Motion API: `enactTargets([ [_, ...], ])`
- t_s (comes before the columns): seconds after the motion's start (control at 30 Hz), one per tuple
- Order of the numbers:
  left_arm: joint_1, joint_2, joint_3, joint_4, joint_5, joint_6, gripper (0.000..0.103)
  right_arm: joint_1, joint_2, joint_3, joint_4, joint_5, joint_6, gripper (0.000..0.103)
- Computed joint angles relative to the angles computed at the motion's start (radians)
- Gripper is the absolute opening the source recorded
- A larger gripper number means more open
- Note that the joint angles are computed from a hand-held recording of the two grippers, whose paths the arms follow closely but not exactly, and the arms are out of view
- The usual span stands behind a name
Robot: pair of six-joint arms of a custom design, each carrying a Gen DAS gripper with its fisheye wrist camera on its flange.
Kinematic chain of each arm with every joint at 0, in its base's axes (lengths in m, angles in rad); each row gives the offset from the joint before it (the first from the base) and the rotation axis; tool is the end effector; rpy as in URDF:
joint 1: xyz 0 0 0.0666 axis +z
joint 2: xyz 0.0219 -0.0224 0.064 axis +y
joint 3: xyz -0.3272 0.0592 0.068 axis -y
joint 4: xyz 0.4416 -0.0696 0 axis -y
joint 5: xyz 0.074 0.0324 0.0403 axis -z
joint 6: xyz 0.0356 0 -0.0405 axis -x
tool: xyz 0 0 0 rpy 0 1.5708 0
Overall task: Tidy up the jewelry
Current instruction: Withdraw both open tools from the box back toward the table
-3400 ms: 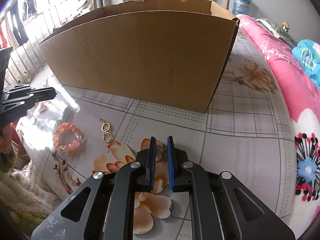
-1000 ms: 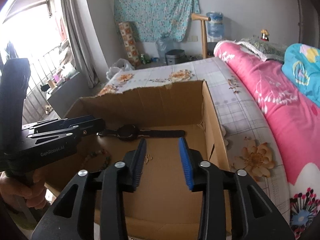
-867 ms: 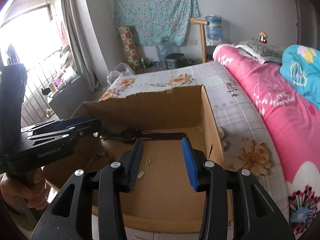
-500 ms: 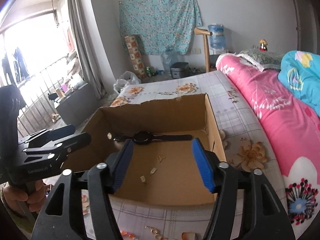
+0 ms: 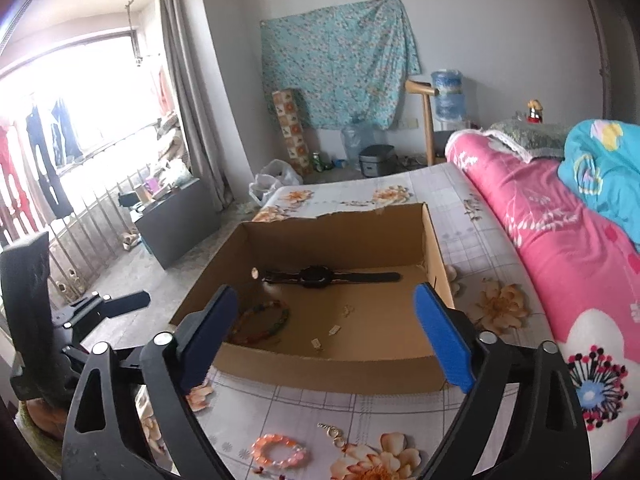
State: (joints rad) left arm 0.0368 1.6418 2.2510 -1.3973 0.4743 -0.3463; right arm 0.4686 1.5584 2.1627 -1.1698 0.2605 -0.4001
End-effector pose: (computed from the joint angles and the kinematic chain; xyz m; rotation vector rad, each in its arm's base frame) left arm 0.5497 0.0036 0.6298 0.5729 2.2055 -0.3599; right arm 0.4867 0.2356 0.6513 0.0799 2.1227 0.2384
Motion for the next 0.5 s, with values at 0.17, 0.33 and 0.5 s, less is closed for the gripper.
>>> enactTargets([
  [0.17, 0.007, -0.049, -0.079, -0.013, 0.001, -0.016, 0.097, 0.018, -0.04, -0.049, 0.007, 0.003, 0.002, 0.093],
  [0.33, 0.005, -0.091, -0.153, -0.022, -0.007, -0.023, 0.097, 0.02, -0.103, -0.128, -0.009, 0.034, -0.007, 0.093],
  [0.5, -0.011, -0.13, -0.238, -0.014, -0.042, -0.032, 0.097, -0.014, -0.166, -0.236, -0.08, 0.029, -0.091, 0.093],
])
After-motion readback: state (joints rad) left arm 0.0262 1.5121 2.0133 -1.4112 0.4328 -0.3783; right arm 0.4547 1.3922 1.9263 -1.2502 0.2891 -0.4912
